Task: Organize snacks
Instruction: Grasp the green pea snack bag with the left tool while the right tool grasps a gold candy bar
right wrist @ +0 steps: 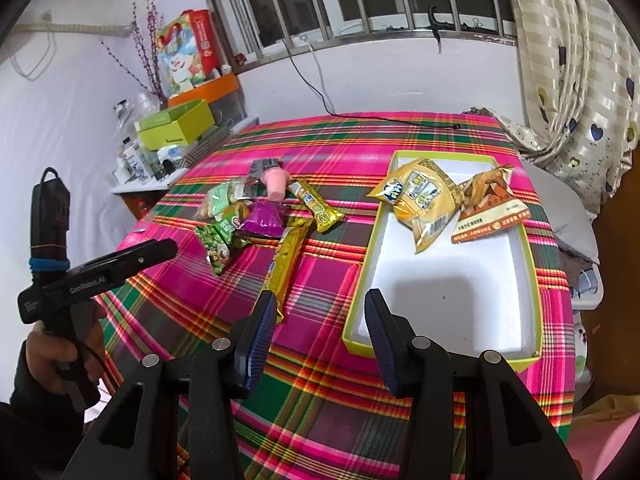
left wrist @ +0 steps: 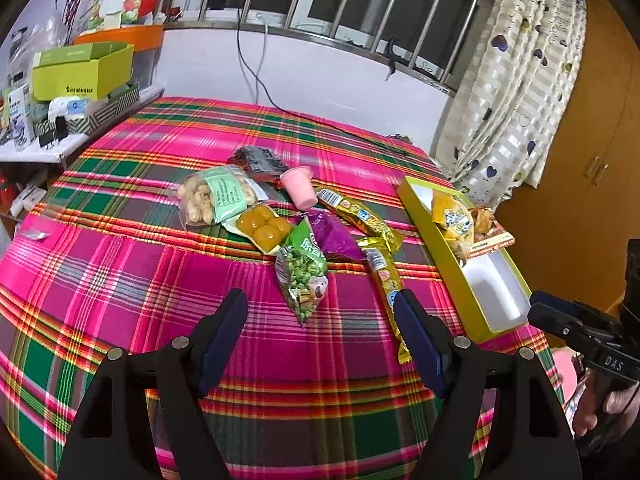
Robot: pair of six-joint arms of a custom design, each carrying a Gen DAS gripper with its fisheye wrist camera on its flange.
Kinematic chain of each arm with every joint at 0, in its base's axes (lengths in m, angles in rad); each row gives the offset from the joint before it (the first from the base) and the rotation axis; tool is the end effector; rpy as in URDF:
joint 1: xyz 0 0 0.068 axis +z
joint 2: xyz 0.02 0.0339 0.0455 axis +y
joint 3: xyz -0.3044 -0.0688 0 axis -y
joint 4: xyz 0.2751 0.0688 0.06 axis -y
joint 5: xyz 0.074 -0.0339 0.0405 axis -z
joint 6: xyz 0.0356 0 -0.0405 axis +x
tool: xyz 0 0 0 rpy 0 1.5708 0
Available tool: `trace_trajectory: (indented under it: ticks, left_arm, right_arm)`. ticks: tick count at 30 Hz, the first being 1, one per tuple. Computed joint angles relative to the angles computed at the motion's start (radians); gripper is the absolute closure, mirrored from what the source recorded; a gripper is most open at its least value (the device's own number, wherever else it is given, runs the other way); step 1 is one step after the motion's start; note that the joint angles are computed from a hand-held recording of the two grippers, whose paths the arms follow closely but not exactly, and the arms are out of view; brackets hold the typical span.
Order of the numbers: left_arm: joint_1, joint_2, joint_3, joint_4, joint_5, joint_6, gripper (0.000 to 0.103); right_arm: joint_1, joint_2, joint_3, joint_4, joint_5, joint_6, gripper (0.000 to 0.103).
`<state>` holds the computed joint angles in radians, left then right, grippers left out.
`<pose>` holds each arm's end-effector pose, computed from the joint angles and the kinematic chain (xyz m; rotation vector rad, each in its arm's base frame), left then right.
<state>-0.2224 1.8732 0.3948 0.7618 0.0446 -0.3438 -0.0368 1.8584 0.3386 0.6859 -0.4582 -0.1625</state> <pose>0.2712 -0.0630 0.0637 -0.1168 2.3077 -0.3432 0.2519 0.0065 0.0553 -0.3558 2.3130 0.4513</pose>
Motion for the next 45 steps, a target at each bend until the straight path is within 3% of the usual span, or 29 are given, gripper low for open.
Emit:
trace_trajectory:
  ticks: [6, 8, 11, 21, 23, 24, 36, 45]
  left_arm:
    - [0.031, 0.088, 0.079, -0.017, 0.032, -0.010, 0.030]
    - [0.043, 0.121, 0.113, -0.027, 0.054, -0.006, 0.043]
    - [0.050, 0.173, 0.169, -0.057, 0.065, -0.005, 0.052]
    - [0.059, 0.275, 0.265, -0.099, 0.093, -0.018, 0.052]
    - [0.067, 0.290, 0.283, -0.112, 0.108, -0.020, 0.062]
    - [0.069, 0.298, 0.291, -0.117, 0.120, -0.020, 0.062]
    - [0.108, 0.267, 0.184, 0.004, 0.162, -0.026, 0.067]
    - [0.139, 0.240, 0.136, 0.047, 0.216, -0.014, 0.067]
  right_arm:
    - [0.045, 0.021, 0.037, -0.017, 0.021, 0.012, 0.059]
    - [0.058, 0.031, 0.053, -0.025, 0.027, 0.015, 0.059]
    - [0.076, 0.049, 0.082, -0.038, 0.039, 0.023, 0.059]
    - [0.144, 0.118, 0.212, -0.100, 0.069, 0.057, 0.059]
    - [0.163, 0.131, 0.242, -0.117, 0.076, 0.064, 0.059]
    - [0.172, 0.137, 0.255, -0.124, 0.081, 0.066, 0.059]
    - [0.256, 0.227, 0.438, -0.241, 0.120, 0.080, 0.059]
    - [0.295, 0.391, 0.719, -0.432, 0.296, 0.024, 0.059]
